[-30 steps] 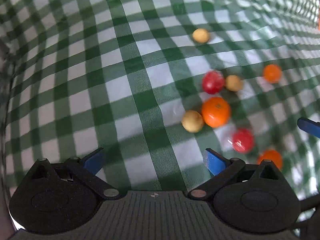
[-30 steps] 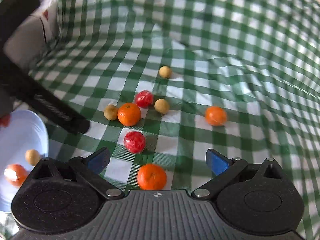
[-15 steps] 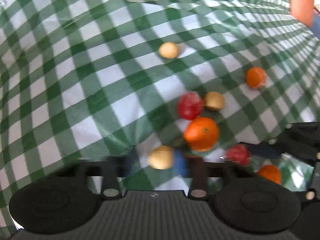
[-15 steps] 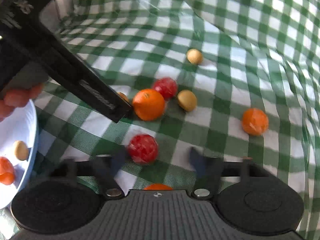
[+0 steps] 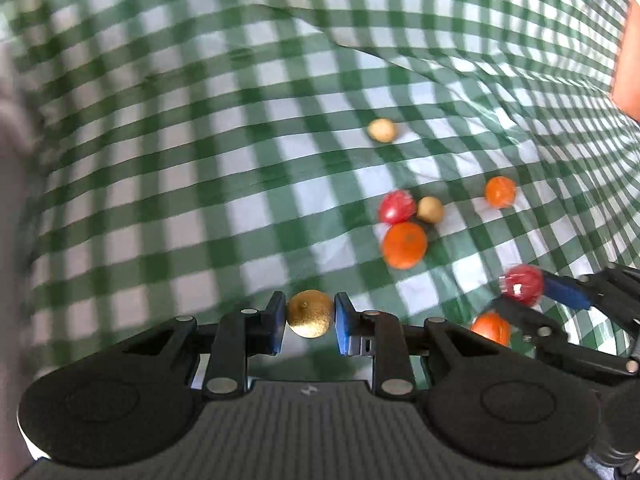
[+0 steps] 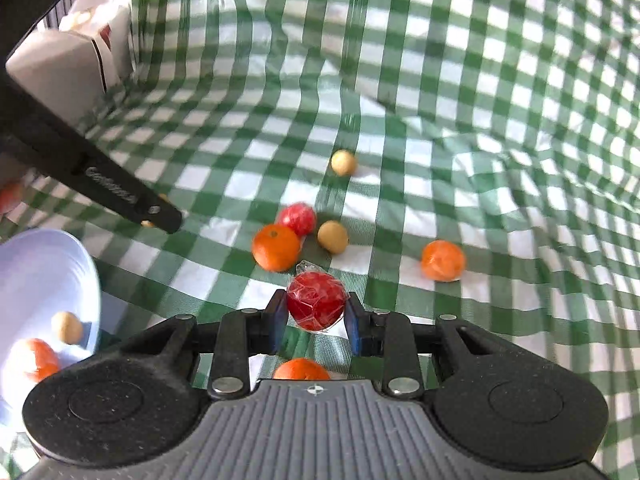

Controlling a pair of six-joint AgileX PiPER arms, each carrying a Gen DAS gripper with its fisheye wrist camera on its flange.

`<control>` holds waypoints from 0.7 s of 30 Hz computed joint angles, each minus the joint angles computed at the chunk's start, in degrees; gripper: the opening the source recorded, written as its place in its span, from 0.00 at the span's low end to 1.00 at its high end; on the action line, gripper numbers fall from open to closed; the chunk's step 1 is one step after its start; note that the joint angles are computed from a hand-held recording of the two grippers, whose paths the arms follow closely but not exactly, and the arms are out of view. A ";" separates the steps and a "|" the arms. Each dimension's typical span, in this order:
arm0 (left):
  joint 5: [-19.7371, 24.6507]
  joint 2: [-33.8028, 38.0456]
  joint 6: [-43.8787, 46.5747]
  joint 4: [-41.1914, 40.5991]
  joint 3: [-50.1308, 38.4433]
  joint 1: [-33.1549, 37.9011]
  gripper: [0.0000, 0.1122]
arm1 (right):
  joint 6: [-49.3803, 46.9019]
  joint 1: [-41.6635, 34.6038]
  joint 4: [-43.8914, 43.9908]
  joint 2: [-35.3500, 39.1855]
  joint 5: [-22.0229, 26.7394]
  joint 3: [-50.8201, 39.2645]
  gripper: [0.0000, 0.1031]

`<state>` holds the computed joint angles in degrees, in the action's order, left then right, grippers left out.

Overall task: Organize fruits
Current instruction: 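Grasp a yellow fruit with the left tool while the right tool grasps a red fruit, then move both fruits over the plate and open both tools to release them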

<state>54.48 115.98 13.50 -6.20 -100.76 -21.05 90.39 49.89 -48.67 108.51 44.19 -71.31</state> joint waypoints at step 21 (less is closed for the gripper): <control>10.38 -40.05 12.69 -9.95 36.05 24.37 0.25 | -5.51 23.54 11.00 5.21 20.98 -31.10 0.30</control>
